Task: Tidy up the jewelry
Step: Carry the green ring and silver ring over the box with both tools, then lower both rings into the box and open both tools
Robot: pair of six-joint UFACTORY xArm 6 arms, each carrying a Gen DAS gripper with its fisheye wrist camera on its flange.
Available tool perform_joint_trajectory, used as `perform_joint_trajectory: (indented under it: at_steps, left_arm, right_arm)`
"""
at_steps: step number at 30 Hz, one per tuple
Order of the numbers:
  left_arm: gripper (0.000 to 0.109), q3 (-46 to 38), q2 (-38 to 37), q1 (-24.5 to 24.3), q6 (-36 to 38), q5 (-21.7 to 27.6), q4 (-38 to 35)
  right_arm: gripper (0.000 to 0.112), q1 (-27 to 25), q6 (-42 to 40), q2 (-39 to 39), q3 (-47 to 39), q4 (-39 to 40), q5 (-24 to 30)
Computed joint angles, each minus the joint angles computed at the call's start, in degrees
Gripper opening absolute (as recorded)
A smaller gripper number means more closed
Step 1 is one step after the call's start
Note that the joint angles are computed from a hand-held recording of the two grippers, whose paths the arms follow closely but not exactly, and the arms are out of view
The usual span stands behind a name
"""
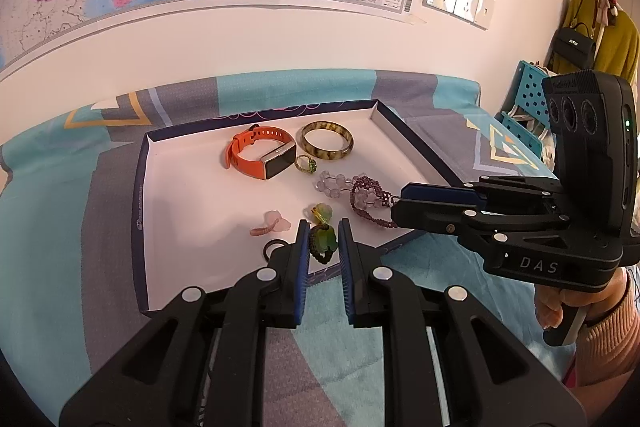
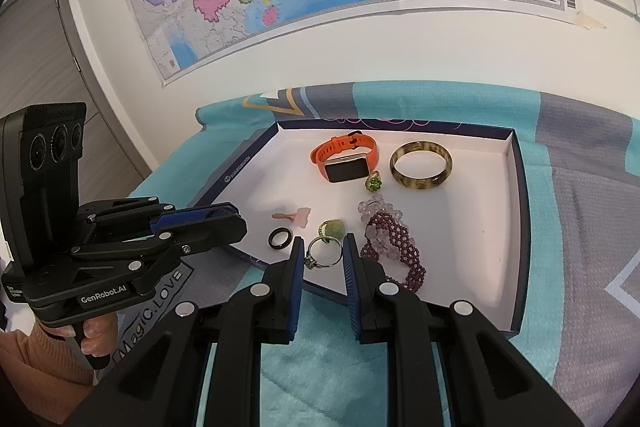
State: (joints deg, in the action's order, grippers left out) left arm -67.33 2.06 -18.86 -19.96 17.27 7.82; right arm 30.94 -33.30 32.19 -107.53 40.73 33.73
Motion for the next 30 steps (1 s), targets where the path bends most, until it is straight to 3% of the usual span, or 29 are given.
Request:
perform_joint_trajectory:
  at_steps: [30]
  left_arm:
    - [0.015, -2.25, 2.43, 0.67, 0.69, 0.61, -1.05]
  right_arm:
    - [0.018, 0.04, 2.31, 3.26, -4.5, -2.71, 1.71]
